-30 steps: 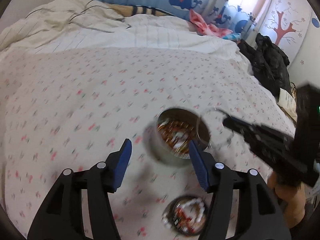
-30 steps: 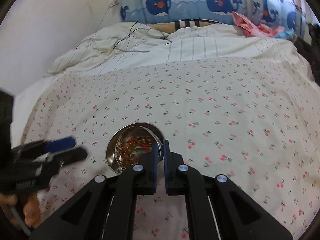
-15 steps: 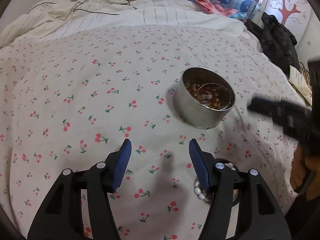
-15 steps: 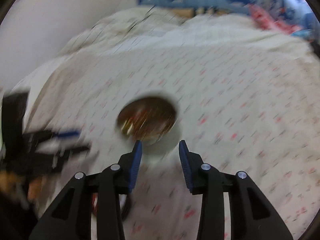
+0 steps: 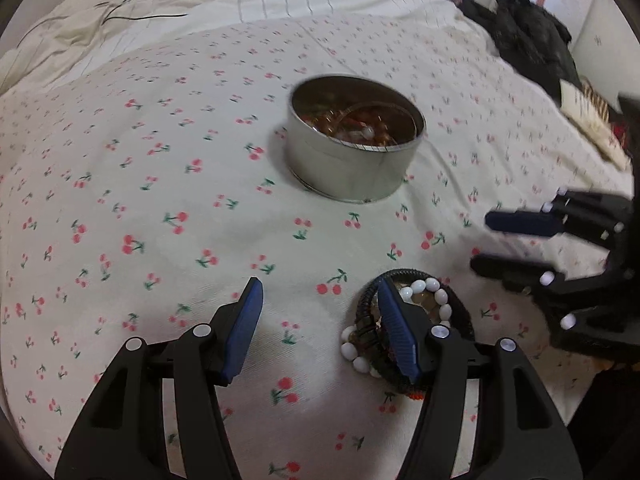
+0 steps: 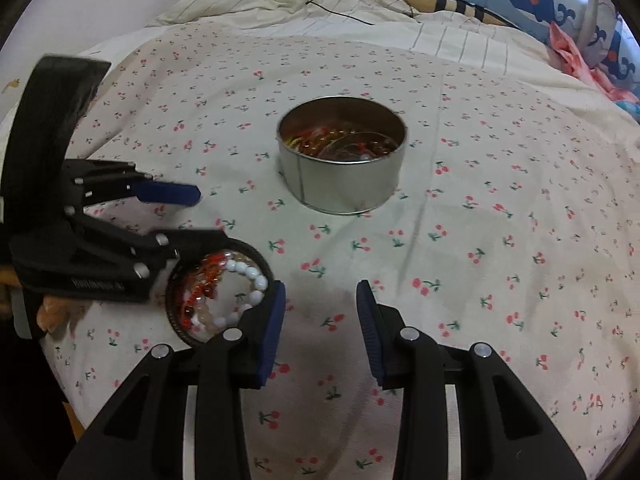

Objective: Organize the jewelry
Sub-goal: 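Grasp the black braided cord bracelet from the dish with the left tool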

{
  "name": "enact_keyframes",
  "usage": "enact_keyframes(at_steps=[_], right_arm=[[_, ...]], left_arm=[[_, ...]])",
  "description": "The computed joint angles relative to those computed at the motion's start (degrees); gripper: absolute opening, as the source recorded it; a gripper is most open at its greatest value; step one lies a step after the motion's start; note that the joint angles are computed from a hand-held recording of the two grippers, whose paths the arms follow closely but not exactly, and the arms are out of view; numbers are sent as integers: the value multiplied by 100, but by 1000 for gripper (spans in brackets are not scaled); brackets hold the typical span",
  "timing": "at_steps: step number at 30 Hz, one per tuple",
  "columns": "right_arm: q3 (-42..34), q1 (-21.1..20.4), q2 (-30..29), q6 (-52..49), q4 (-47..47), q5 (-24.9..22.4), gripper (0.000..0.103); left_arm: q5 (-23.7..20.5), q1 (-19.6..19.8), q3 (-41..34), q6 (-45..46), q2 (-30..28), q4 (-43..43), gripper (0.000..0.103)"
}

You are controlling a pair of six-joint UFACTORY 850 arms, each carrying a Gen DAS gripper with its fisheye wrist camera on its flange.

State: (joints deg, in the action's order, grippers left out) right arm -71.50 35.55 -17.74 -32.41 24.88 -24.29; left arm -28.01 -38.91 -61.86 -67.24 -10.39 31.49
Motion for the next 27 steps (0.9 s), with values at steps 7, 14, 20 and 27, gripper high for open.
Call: enact_keyframes(at_steps=[7,14,20,27], right_arm=[[-4,-52,-17,436,-342,52,42],[-31,0,-50,380,-335,45,46],[-58,96,-101,519,-556,37,52],[-81,14,-110,848,-687,70,52]], left_arm=[[-80,43,45,-204,13,100,22],[628,345,408,399,283,-920,21],[1302,434,534,2182,311,-2727,9],[2116,693,1104,4223,814,-5477,9]])
